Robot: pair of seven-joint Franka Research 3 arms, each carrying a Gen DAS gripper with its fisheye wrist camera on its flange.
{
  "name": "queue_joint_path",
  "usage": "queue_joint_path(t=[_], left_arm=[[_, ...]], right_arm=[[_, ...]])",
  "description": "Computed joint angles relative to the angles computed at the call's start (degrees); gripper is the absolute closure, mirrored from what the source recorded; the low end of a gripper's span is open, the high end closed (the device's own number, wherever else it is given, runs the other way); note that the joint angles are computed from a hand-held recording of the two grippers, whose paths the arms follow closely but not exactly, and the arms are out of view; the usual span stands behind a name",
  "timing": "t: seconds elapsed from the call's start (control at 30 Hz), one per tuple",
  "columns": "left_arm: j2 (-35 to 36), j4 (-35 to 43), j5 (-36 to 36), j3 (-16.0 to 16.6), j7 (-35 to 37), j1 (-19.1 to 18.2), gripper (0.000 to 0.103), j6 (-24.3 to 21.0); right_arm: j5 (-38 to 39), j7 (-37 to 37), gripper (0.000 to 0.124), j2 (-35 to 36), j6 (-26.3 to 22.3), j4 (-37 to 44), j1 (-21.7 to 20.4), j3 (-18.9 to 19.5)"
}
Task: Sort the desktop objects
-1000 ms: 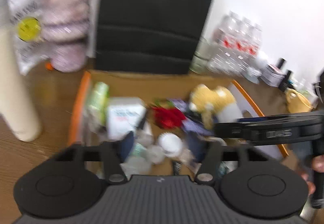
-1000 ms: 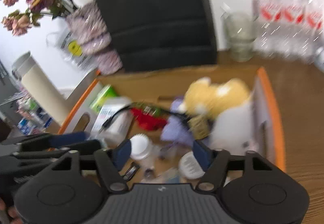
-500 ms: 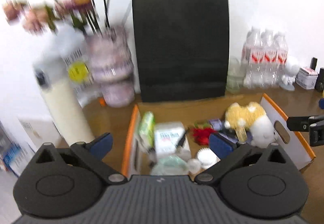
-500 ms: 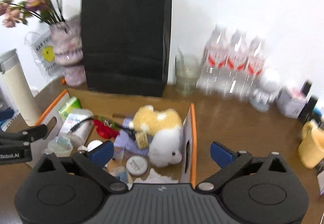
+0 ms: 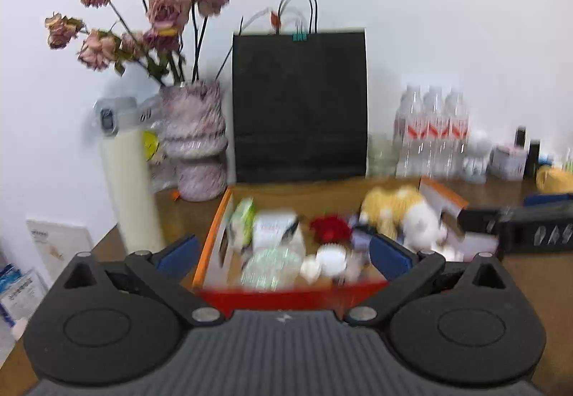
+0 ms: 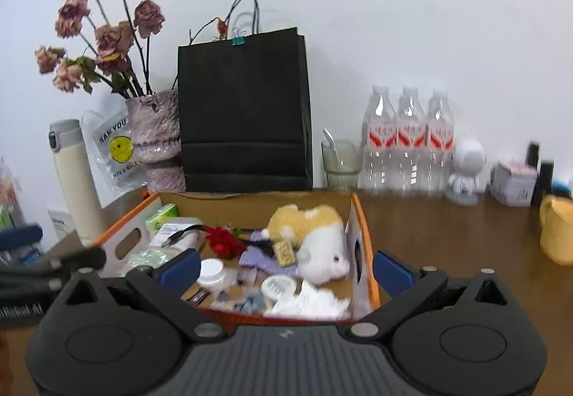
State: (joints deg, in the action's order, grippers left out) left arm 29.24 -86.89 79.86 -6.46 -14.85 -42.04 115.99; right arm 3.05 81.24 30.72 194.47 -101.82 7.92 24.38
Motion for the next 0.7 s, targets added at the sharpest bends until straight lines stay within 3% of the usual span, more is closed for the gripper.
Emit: queue_joint_path(t=[0.07,0.2,0.27,0.43,0.53,0.63,0.7], left_arm=[[-0.5,-1.6,-2.5,-1.0,-1.0,0.0,0.0,0.2],[-2.1,-6.0,-5.1,-2.8,-4.5,-1.4,0.0,-0.1],[-2.7,-7.6,-5.2,-3.6,-5.5,-2.6,0.0,-1.9],[-2.7,-8.8,-7.7,-5.7,-5.8,-4.8,0.0,-5.9],[-3.9,-10.5,-9.1,-6.6,-8.8,-5.6,0.0,-6.3],[-5.2,-12.6,-9.6,-7.7,-12.1,-6.2,0.0,-5.9],[-5.3,-13.1,-10.1,-8.4,-11.9,-6.8,0.0,-6.9]], right_arm=[[-1.9,1.9,0.021,-0.7,1.9,-4.7,-5.3,5.1],[-2.4,4.8,0.021,-5.2,1.3,-13.2,-6.3,4.3],[-5.0,6.7,0.021,-7.4,2.7,-18.3,-9.2,6.5],[-6.9,9.2,0.021,-14.1,6.2,-28.7,-6.0,2.5],[-5.3,8.5,0.021,-17.8,9.0,-34.3,-1.6,-1.7],[-13.2,16.1,0.021,-20.6,9.8,-39.0,-4.9,-0.5],[-14.3,16.8,0.021,-22.4,11.9,-42.4,-4.1,-1.7]])
